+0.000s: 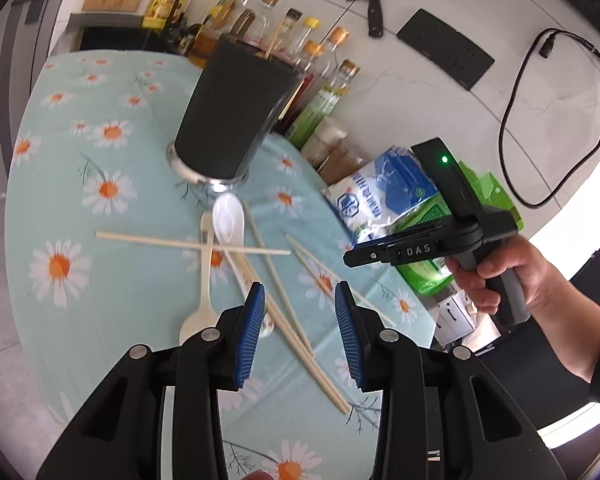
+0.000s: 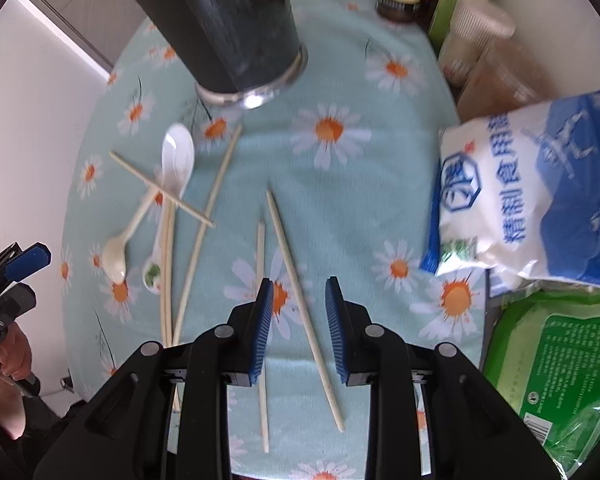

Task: Organize utensils
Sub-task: 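Move both tools back down over the loose chopsticks on the table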

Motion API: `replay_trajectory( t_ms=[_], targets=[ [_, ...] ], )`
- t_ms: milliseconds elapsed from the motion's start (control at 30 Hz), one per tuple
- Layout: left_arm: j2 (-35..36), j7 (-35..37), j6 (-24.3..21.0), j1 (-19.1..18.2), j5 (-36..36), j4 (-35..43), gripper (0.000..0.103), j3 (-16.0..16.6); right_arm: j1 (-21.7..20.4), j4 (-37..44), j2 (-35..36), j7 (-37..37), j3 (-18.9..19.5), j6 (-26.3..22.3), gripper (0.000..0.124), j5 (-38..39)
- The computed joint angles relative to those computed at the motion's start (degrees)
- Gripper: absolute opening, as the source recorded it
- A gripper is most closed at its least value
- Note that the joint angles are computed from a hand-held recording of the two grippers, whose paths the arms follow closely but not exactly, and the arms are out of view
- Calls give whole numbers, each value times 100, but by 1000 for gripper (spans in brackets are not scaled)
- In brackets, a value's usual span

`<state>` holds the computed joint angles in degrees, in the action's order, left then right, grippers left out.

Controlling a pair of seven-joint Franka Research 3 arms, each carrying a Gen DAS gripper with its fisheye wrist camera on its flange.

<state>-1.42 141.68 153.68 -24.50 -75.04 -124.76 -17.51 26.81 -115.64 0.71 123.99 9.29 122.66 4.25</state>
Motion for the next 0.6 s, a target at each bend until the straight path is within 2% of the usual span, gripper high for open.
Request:
replay_trajectory(
  t_ms=[167, 233, 367, 600],
  targets=[
    [-63, -1, -19, -13, 69, -205, 35, 0, -12, 413, 405, -294, -34, -642, 27, 336],
    [-84, 7, -8, -18, 66, -255, 35, 12, 13, 559, 528, -321, -45, -827, 22, 303],
    [-89, -27, -5, -14, 40, -293, 35, 38, 76, 809, 762, -377, -65, -1062, 11, 222],
    [-79, -239, 98, -32, 291, -308, 35, 21, 160, 975, 975, -410, -111, -1219, 8, 105]
  ],
)
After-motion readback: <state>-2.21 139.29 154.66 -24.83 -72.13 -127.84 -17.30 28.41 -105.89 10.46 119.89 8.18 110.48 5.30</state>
